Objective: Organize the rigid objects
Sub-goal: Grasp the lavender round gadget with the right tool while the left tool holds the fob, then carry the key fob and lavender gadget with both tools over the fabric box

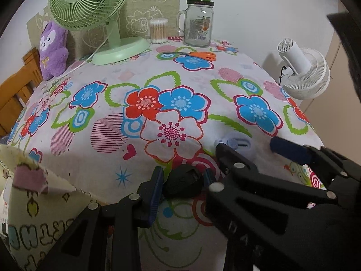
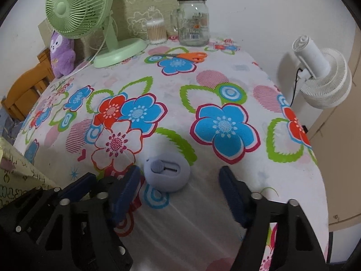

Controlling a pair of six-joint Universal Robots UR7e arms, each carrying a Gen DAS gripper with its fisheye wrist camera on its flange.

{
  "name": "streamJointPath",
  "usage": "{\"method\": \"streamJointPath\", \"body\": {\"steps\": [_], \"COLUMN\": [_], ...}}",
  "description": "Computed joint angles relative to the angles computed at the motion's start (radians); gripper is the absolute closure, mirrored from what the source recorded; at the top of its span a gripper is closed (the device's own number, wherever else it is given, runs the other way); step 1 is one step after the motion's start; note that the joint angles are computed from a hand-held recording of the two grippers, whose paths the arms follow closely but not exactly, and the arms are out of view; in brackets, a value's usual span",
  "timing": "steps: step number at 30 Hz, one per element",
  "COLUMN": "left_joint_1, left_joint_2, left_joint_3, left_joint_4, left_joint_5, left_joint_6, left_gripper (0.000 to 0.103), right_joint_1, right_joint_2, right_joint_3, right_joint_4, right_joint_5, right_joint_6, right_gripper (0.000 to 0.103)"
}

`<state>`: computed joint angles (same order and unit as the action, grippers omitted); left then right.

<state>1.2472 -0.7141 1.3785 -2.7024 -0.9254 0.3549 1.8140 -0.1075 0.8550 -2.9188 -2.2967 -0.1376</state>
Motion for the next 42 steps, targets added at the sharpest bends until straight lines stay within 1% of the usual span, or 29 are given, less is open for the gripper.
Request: {"method": "streamJointPath", "body": {"steps": [1, 2, 3, 4, 5, 6, 12, 19, 27, 42], "left_joint_1": [0.000, 0.000, 0.000, 0.001, 0.001, 0.001, 0.001, 0.000, -0.009, -0.027], "left_joint_2": [0.002, 0.004, 0.005, 0.005, 0.005, 0.005, 0.002, -0.020, -0.055, -0.133], "left_joint_3": [-0.003, -0.004, -0.006, -0.007, -0.008, -0.007, -0.002, 0.023, 0.083, 0.194], "left_joint_4": [0.000, -0.002, 0.000, 0.002, 0.002, 0.000, -0.004, 0.020, -0.003, -0.037], "left_joint_5": [0.001, 0.002, 0.001, 0.002, 0.001, 0.001, -0.002, -0.015, -0.020, -0.040], "left_joint_6": [0.003, 0.011, 0.012, 0.011, 0.014, 0.016, 0.029, 0.013, 0.024, 0.026], "left_gripper": [0.066, 0.066, 0.066, 0.066, 0.066, 0.066, 0.066, 0.066, 0.066, 0.066], "right_joint_1": [-0.001, 0.000, 0.000, 0.001, 0.002, 0.003, 0.005, 0.015, 0.024, 0.050], "right_joint_2": [0.004, 0.010, 0.014, 0.018, 0.021, 0.024, 0.022, 0.000, -0.050, -0.112], "right_joint_3": [-0.009, -0.021, -0.030, -0.040, -0.045, -0.050, -0.040, 0.006, 0.118, 0.266], "right_joint_4": [0.004, 0.009, 0.013, 0.021, 0.026, 0.027, 0.009, -0.002, -0.061, -0.151], "right_joint_5": [0.001, -0.007, -0.010, -0.018, -0.027, -0.035, -0.047, -0.072, -0.074, -0.090], "right_joint_6": [0.002, -0.005, -0.014, -0.022, -0.025, -0.033, -0.035, -0.006, 0.032, 0.093], "right_gripper": [0.032, 0.038, 0.045, 0.049, 0.058, 0.061, 0.061, 0.061, 0.061, 0.061]}}
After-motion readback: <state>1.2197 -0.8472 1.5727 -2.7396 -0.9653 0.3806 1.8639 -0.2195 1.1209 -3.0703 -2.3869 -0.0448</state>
